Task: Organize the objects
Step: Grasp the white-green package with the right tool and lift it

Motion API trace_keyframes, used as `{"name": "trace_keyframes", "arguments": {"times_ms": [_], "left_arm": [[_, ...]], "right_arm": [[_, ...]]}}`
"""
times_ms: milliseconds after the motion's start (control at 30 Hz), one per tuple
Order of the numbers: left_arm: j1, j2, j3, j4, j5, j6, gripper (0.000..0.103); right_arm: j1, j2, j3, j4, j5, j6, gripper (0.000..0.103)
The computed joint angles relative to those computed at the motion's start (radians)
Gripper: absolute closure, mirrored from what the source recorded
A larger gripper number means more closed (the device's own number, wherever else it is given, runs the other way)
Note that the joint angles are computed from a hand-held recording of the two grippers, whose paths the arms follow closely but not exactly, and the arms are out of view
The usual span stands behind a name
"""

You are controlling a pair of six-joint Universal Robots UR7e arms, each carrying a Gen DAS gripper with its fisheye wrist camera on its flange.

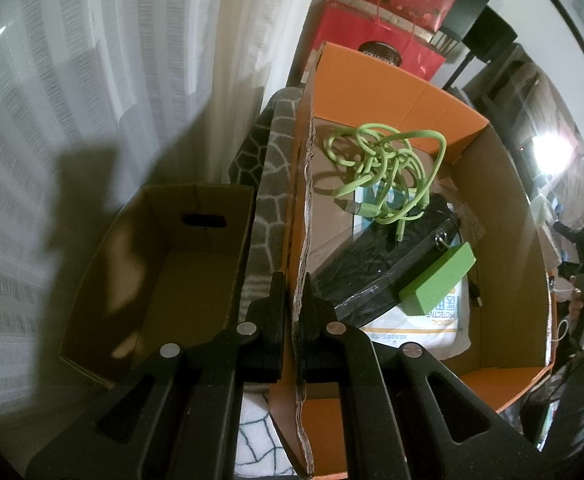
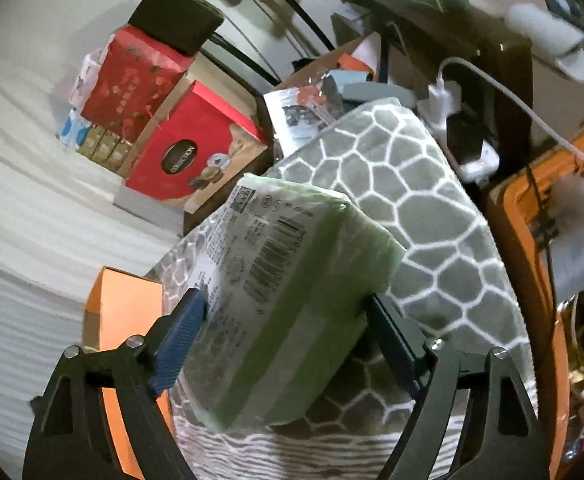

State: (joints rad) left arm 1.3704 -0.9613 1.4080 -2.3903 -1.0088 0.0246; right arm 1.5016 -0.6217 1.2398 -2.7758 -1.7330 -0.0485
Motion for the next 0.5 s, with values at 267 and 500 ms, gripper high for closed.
{"name": "trace_keyframes", "arguments": {"times_ms": [267,500], "left_arm": [[0.000,0.000,0.000,-0.001,-0.001,-0.001,0.098],[0.001,-0.001,0.002,-0.004,-0.004,-0.002,0.098]], "right_arm": [[0.101,0.094,-0.098,-0.027,-0.242,-0.180,0.033],[0.180,0.207,-0.209,-0.061,-0.420,-0.351,0.034]]}}
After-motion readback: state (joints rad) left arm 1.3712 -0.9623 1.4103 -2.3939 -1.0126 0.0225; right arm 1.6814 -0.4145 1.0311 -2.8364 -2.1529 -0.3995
